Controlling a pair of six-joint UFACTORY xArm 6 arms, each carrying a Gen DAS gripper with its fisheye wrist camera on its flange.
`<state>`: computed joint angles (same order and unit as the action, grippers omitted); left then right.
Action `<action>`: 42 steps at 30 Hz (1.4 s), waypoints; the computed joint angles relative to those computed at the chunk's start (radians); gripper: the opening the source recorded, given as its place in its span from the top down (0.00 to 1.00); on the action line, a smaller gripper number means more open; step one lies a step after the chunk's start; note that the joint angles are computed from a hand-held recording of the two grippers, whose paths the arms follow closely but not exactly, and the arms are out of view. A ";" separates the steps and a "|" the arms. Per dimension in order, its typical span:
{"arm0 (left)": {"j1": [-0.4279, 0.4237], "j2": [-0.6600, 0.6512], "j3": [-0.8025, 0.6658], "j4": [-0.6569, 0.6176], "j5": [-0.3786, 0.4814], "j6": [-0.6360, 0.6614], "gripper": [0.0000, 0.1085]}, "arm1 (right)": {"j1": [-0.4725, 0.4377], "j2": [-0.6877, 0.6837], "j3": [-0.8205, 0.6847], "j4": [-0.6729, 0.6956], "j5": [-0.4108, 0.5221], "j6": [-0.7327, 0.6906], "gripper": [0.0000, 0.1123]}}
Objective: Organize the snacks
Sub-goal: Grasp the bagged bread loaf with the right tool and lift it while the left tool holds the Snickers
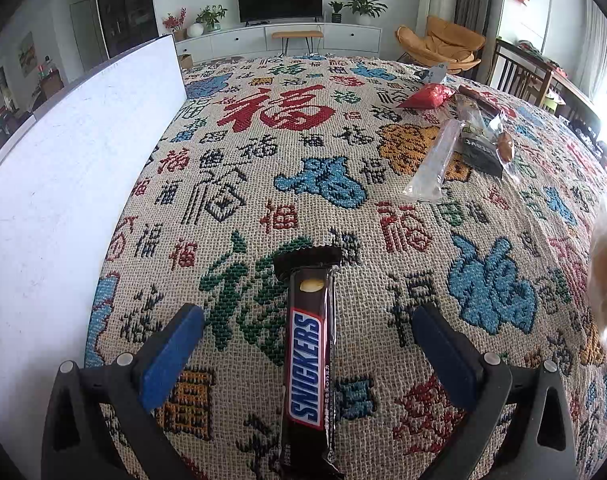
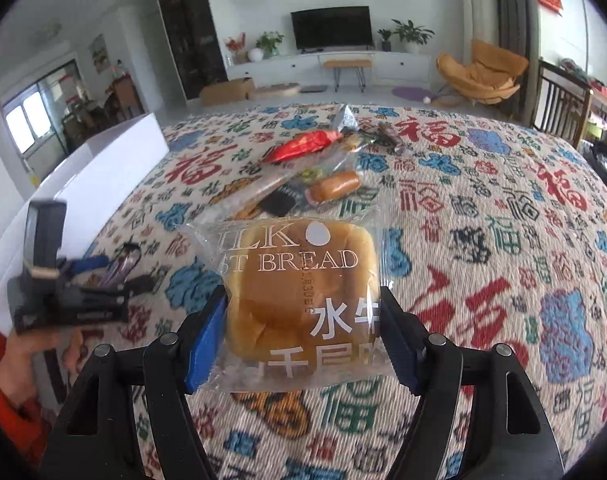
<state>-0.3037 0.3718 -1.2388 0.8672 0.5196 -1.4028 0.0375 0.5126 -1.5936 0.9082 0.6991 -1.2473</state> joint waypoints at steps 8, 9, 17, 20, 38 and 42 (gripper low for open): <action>-0.001 0.000 -0.001 -0.001 0.001 0.001 0.05 | 0.059 -0.011 0.119 -0.018 -0.182 -0.069 0.13; 0.000 -0.001 0.001 0.000 0.000 -0.001 0.05 | 0.061 -0.004 0.110 -0.024 -0.182 -0.061 0.12; -0.001 0.000 0.000 0.001 0.000 -0.001 0.05 | 0.040 0.078 -0.016 -0.131 -0.058 0.053 0.09; -0.001 0.001 0.000 0.000 0.001 -0.001 0.05 | 0.047 0.070 0.001 -0.139 -0.079 0.047 0.09; -0.001 0.002 -0.002 0.000 0.001 -0.001 0.05 | 0.058 0.061 0.014 -0.180 -0.102 0.075 0.09; -0.001 0.001 -0.001 -0.001 0.001 0.000 0.05 | 0.061 0.105 -0.040 -0.287 -0.060 0.160 0.09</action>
